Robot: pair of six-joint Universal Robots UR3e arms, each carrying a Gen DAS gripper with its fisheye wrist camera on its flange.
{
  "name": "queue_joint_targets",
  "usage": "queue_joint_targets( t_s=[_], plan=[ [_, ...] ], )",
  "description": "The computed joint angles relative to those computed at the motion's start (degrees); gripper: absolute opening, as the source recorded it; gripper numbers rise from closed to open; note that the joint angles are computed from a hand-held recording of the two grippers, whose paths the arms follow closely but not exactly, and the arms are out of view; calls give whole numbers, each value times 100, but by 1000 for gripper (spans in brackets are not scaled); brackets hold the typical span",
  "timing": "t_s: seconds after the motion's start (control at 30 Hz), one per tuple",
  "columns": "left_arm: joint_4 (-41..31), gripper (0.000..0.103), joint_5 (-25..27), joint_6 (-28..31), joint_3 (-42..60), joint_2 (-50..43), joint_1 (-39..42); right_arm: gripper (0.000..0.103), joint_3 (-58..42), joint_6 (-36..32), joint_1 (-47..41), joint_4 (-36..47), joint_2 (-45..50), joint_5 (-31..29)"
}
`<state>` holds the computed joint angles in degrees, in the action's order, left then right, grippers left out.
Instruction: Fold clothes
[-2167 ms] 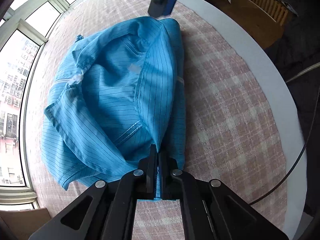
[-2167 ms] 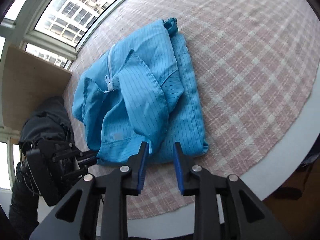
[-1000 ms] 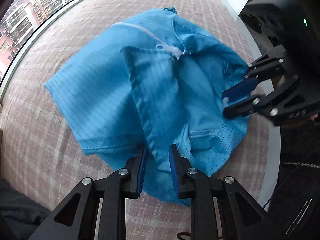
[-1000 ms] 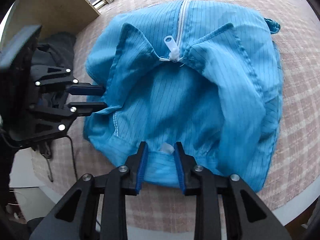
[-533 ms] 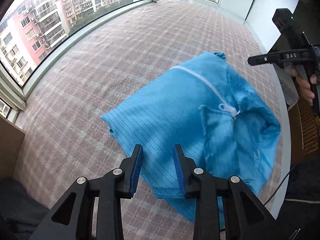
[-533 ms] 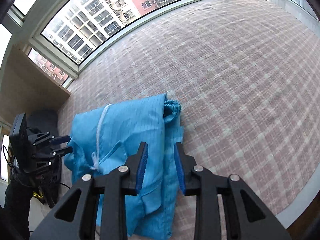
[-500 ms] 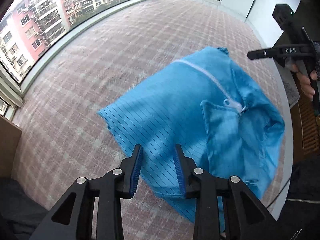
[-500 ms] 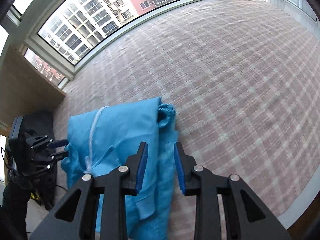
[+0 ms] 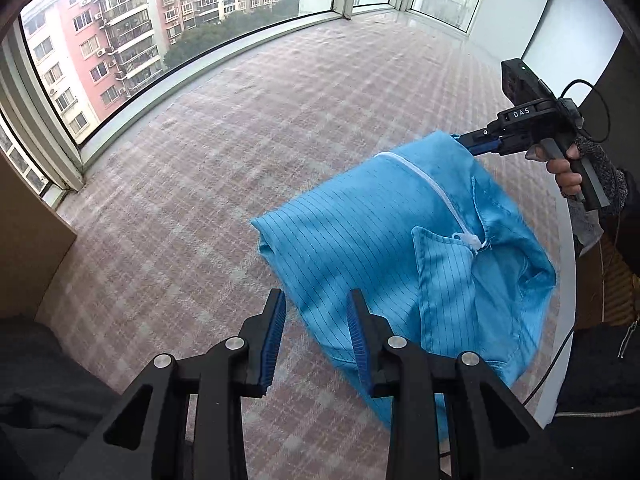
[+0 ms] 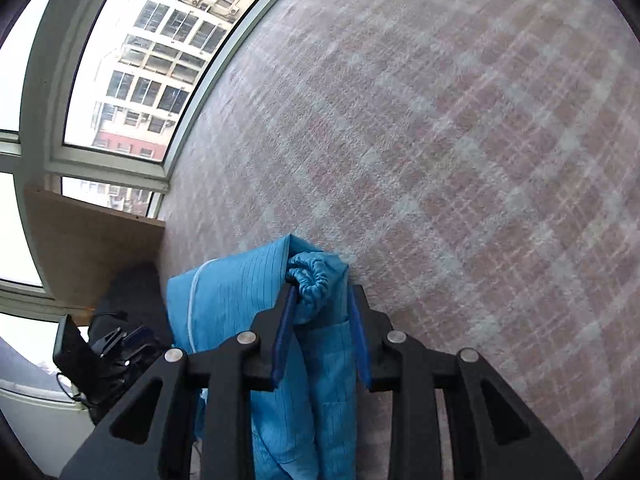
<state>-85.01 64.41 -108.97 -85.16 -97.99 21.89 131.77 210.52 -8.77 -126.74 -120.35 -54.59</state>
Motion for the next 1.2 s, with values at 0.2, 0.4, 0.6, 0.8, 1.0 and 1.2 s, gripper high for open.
queue_joint_targets(
  t_s=[0.2,0.4,0.6,0.8,1.0,1.2],
  plan=[
    [354,30,175,-241,-121,-218,-226,27,-762,-608,393,548,417,-564],
    [723,30,318,-444,-200,-332,-433,2,-1005,-1184,98,908,-15,-1120],
    [104,30,71,-598,273,-250,-852,2,-900,-1304,542,-233,1012,-641],
    [-290,30,-2,-988,1320,-726,-2194,2,-106,-1602,-268,-2,-4,69],
    [37,30,591,-1600,2445,-1878,-3472,2,235,-1741,-523,-148,-6,71],
    [-124,30,976,-1779,2873,-2478,-3509,2,154,-1518,-78,-1848,1466,639]
  ],
)
